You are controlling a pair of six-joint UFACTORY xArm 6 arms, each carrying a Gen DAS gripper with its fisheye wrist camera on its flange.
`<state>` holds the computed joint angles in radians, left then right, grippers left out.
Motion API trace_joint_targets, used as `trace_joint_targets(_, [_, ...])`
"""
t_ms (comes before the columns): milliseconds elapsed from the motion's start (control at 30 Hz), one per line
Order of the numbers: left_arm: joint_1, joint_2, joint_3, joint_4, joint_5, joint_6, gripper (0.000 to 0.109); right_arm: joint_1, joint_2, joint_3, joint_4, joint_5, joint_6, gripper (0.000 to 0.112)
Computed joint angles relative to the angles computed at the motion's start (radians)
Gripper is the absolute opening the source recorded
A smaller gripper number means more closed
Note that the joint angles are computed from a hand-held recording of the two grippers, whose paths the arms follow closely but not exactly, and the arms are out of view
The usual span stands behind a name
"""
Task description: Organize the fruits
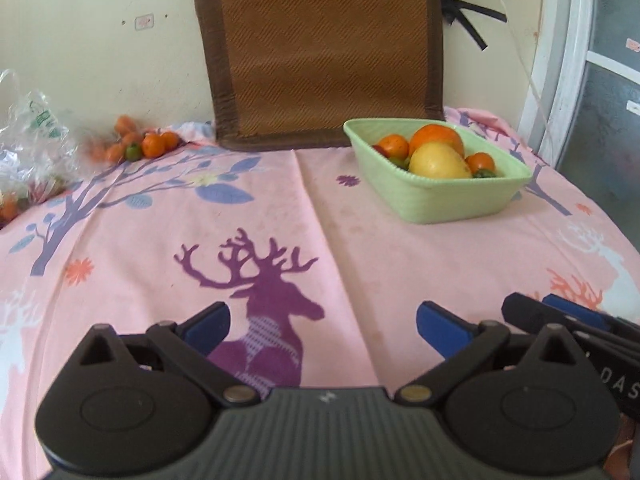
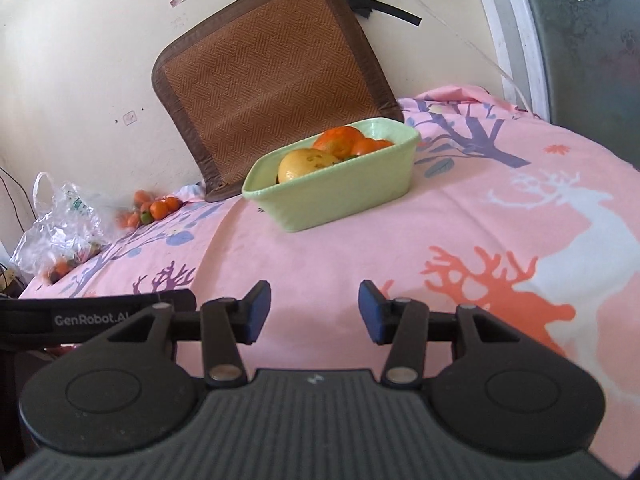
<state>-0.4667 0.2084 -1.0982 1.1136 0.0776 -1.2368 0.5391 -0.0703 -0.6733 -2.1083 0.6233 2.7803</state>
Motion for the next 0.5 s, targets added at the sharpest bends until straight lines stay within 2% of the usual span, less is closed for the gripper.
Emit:
trace_joint_targets(33, [0.001, -0.004, 0.006, 0.002, 0.005, -0.003, 0.103, 0.004, -0.001, 0.0, 0.006, 0.003, -0.007, 0.053])
trace_joint_targets(100, [0.005, -0.011, 0.003, 0.101, 0.019, -0.103, 0.103, 0.01, -0.003, 0.001, 0.015, 0.008, -0.009, 0.057])
trace_joint_targets(267, [-0.002, -0.03, -0.001, 0.262, 0.075, -0.261, 0.103, 0.013, -0.002, 0.003, 0.028, 0.009, -0.002, 0.058])
trace_joint_targets(500, [-0.024, -0.035, -0.005, 0.315, 0.168, -0.307, 0.103, 0.01, 0.005, 0.001, 0.032, 0.006, 0.007, 0.06])
